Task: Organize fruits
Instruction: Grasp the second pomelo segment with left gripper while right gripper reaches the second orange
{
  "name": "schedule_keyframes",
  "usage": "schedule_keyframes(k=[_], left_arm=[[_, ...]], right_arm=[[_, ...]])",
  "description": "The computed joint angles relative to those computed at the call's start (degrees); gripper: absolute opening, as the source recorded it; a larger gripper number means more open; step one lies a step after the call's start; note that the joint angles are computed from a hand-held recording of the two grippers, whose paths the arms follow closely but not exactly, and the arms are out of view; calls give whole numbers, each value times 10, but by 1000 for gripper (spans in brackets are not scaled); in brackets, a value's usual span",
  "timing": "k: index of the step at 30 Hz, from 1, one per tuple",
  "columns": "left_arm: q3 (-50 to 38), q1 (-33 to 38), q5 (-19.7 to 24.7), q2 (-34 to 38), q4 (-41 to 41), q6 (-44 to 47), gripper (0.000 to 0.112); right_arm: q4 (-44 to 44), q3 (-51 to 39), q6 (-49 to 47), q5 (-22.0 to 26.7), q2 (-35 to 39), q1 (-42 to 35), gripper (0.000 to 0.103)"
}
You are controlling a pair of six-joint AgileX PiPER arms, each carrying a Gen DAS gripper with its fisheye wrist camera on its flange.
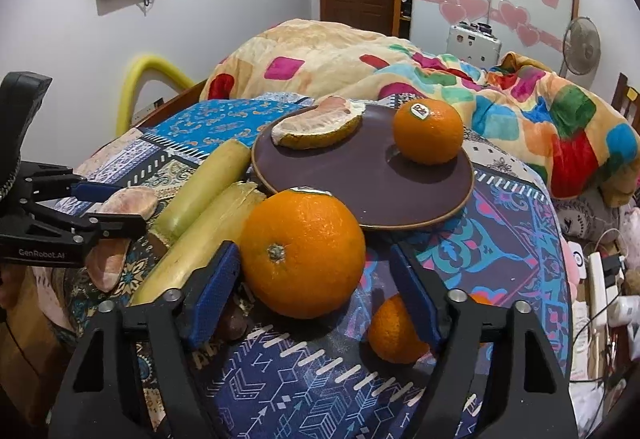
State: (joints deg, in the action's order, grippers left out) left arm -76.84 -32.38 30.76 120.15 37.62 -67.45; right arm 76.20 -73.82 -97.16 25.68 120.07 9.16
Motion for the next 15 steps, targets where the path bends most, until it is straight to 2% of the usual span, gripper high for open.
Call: schedule_keyframes(k=[1,6,9,15], left_arm=[[5,-4,2,-2,8,-9,56],[13,-12,1,-6,9,-10,55],[24,-10,-19,-12,9,-4,47],[31,-16,-21,-15,46,-30,43]], right_arm=[[-1,3,-2,3,-2,0,60],[27,16,-31,-8,-8,4,59],[14,14,-13,6,-10,-4,58],[25,21,-22,20,-24,-19,58]])
